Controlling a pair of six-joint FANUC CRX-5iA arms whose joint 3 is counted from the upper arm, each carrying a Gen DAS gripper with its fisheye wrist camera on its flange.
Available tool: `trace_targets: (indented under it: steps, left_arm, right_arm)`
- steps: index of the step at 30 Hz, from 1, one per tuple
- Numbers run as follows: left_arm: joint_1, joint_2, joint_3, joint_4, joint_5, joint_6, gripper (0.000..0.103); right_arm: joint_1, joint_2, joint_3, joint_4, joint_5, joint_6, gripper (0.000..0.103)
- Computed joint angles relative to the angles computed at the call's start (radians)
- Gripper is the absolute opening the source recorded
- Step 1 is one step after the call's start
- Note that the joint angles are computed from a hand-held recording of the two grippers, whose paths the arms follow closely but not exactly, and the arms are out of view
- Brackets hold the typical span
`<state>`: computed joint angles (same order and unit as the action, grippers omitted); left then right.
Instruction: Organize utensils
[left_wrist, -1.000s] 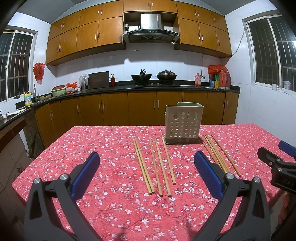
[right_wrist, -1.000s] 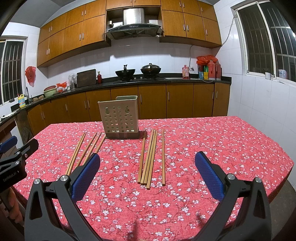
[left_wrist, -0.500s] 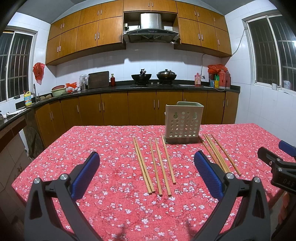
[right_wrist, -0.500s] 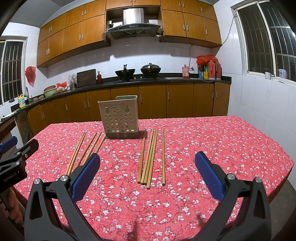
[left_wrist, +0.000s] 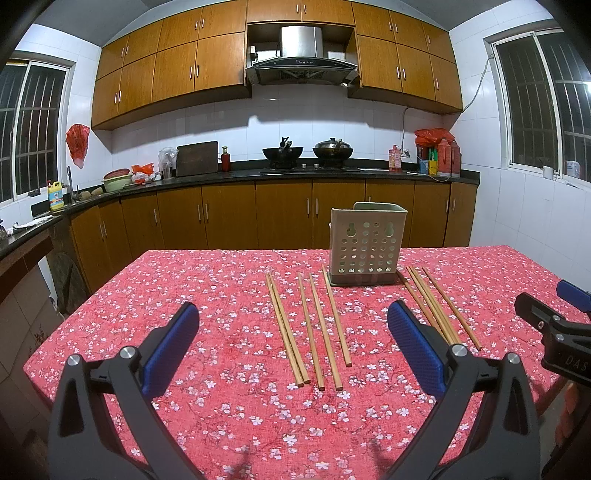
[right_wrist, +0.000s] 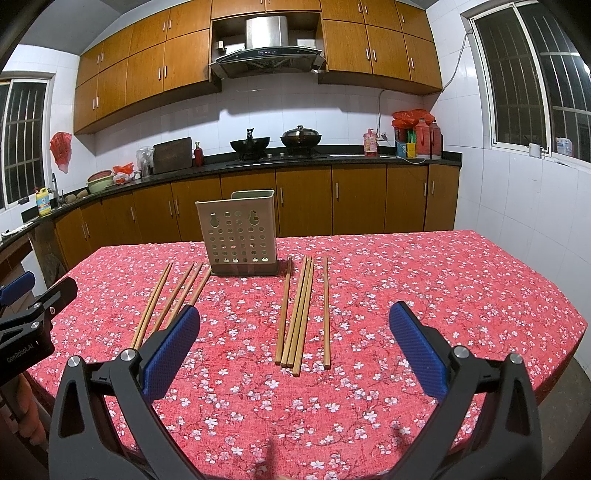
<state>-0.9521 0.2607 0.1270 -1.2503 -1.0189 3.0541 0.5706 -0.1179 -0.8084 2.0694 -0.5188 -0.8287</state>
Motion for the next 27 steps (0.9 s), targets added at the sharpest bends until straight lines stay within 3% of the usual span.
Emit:
trace_targets:
  steps: [13,19,22,27]
  left_arm:
    - [0.001,0.007,0.004,0.005,-0.001,0.0,0.099]
    - [0.053,0.013,0.02,0.084,0.008,-0.05,0.099]
    - [0.1,0.023,0.018,0.142,0.019,-0.076,0.099]
    - [0.158,0.041,0.035,0.242,0.023,-0.123,0.099]
  right_arm:
    - [0.004,0.005,0.002,-0.015,-0.001,0.004,0.101]
    - [-0.023,0.006,0.003,-0.067,0.049,0.017,0.101]
    - [0.002,0.031,0.017,-0.199,0.045,0.094,0.101]
    - [0.038,0.095,0.078,-0.563,0.055,0.324,0.1]
